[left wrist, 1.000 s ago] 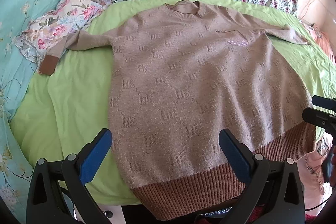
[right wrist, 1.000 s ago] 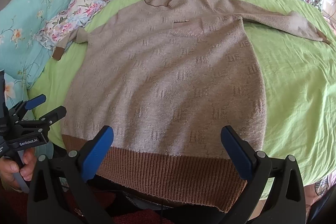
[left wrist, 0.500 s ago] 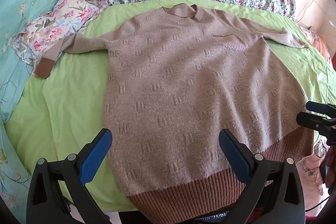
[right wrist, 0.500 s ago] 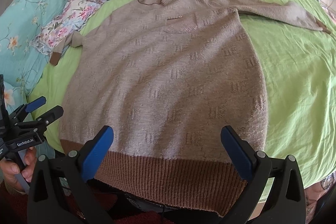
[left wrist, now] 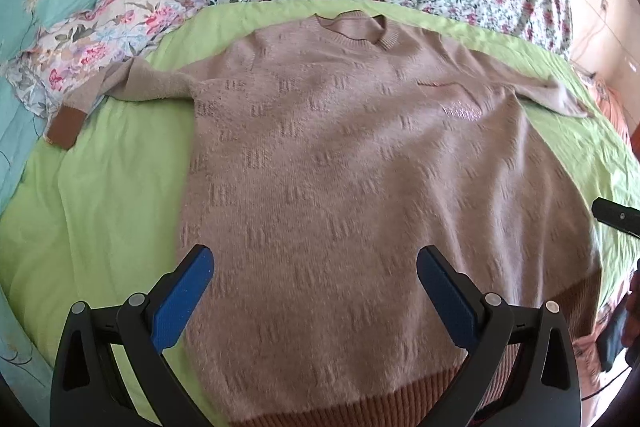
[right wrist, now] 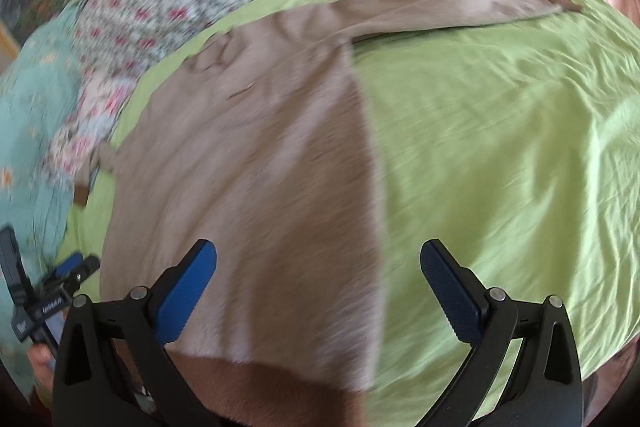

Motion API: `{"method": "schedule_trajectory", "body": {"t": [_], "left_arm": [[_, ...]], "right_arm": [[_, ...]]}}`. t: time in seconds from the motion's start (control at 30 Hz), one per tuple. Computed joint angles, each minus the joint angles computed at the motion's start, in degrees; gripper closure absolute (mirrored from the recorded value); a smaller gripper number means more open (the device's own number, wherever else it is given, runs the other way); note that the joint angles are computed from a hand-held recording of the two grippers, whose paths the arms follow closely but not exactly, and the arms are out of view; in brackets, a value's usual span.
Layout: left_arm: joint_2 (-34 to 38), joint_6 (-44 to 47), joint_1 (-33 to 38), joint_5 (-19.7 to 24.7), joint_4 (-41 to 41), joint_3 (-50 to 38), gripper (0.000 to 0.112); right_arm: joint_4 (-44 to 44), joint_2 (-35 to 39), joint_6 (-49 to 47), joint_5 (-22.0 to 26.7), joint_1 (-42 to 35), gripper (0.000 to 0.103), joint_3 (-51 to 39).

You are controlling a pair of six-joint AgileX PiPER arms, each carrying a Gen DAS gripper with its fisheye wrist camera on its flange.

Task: Fold small clothes
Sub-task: 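Grasp the brown cuff of a sweater sleeve with the right gripper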

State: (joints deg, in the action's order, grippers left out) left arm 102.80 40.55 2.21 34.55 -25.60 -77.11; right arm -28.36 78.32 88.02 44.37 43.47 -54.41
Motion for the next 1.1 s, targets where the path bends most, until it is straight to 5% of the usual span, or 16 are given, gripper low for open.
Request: {"method": "schedule_trajectory", "body": {"t": [0.13, 0.33, 0.47, 0.63, 0.77, 0.8, 0.83, 0.87, 1.1], "left_arm": [[3.3, -3.1, 0.3, 3.3, -0.5, -5.2, 0.01], [6.9, -8.6, -2.2, 4.0, 5.1, -11.9, 0.01], [9.1, -11.2, -3.6, 5.1, 6.6, -16.0, 0.01], [11.4, -14.3, -6.1, 5.2, 10.0, -18.0, 0.011], [15.5, -17.6, -8.4, 7.0, 13.6, -22.4, 0.011], [16.7, -18.2, -8.8, 7.7, 14.3, -23.9, 0.011], [17.3, -18.9, -9.3, 7.8, 15.1, -24.6, 0.011], [18.6, -19.8, -9.8, 8.6, 15.8, -26.5, 0.011], [21.8, -19.1, -10.4, 10.7, 13.6, -32.2, 0.011]], "right_arm": [[0.5, -3.5, -4.7, -1.1, -7.8, 0.001, 2.7], [8.6, -6.5, -23.2, -10.7, -32.9, 0.002, 5.3], [18.4, -2.1, -38.6, -15.9, -51.5, 0.017, 2.0], [21.2, 9.5, -44.4, -17.2, -65.2, 0.031, -6.9], [18.2, 16.4, -40.8, -19.0, -70.1, 0.04, -12.1], [16.1, 17.3, -39.5, -18.7, -70.2, 0.055, -13.2], [16.4, 18.7, -40.5, -17.3, -70.3, 0.086, -15.4], [18.9, 18.6, -42.5, -17.9, -70.3, 0.096, -15.5], [23.3, 13.0, -48.9, -21.2, -57.8, 0.095, -17.2]]}}
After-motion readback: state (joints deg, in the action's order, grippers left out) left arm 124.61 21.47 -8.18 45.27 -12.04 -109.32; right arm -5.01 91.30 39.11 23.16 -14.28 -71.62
